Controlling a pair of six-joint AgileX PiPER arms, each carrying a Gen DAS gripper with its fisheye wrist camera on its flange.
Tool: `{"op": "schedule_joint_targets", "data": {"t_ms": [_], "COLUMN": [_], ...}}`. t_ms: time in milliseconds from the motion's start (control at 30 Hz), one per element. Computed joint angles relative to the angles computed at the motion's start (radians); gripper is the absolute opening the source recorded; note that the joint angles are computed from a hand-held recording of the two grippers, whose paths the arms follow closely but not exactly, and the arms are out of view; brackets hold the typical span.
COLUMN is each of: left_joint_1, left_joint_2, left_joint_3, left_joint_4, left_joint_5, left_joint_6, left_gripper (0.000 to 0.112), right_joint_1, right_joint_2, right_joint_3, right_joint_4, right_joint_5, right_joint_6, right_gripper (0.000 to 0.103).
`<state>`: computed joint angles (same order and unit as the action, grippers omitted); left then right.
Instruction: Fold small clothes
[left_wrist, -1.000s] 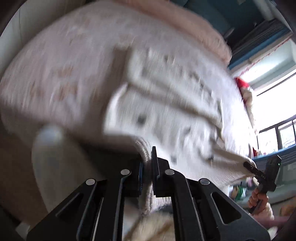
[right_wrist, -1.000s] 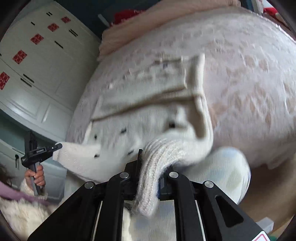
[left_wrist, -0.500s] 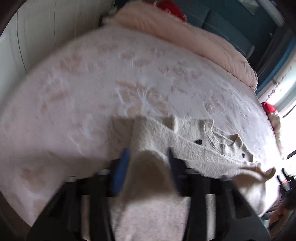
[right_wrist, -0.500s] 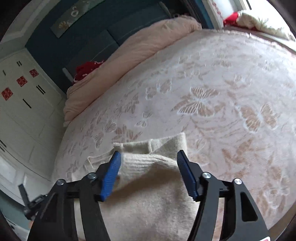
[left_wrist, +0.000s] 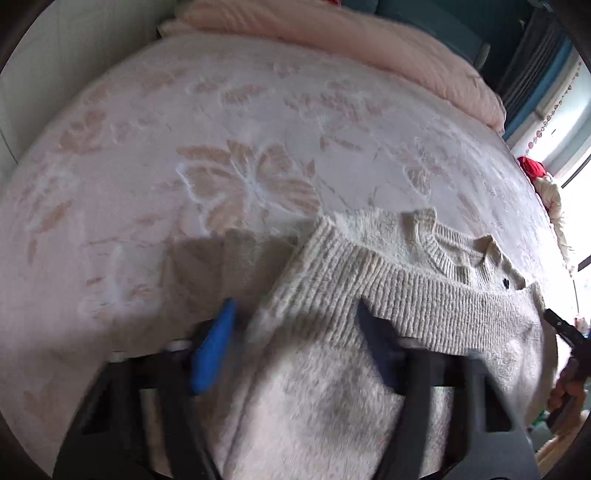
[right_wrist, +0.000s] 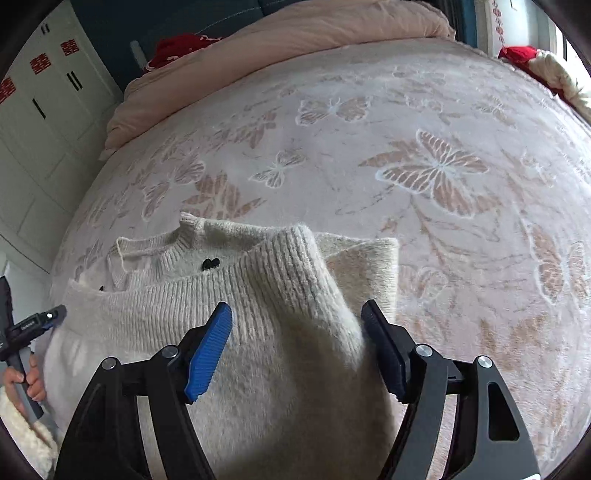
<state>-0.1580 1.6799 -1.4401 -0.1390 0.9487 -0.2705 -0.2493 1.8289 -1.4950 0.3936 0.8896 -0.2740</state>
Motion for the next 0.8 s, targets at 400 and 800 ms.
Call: {"op": "schedule_joint_targets", "data": {"t_ms": [400, 800], "left_joint_1": [-0.002, -0.131], "left_joint_2": [0.011, 0.030], "left_joint_3": [-0.283, -0.220], "left_joint_4": [0.064, 0.391], "left_joint_5": [0.100, 0.081], "left_joint_6": [-0.063, -0.263], "left_gripper": [0.008, 0.044], "right_joint_1": [-0.062, 0.114], "right_joint_2": [-0.071, -0.183], "right_joint_3": [-0.156, 0.002], "right_joint_4": [0.126, -0.136], "right_joint_5": [-0.005, -0.129], "right_joint_6": [-0.008, 0.177], "right_gripper": [0.008, 0.019]}}
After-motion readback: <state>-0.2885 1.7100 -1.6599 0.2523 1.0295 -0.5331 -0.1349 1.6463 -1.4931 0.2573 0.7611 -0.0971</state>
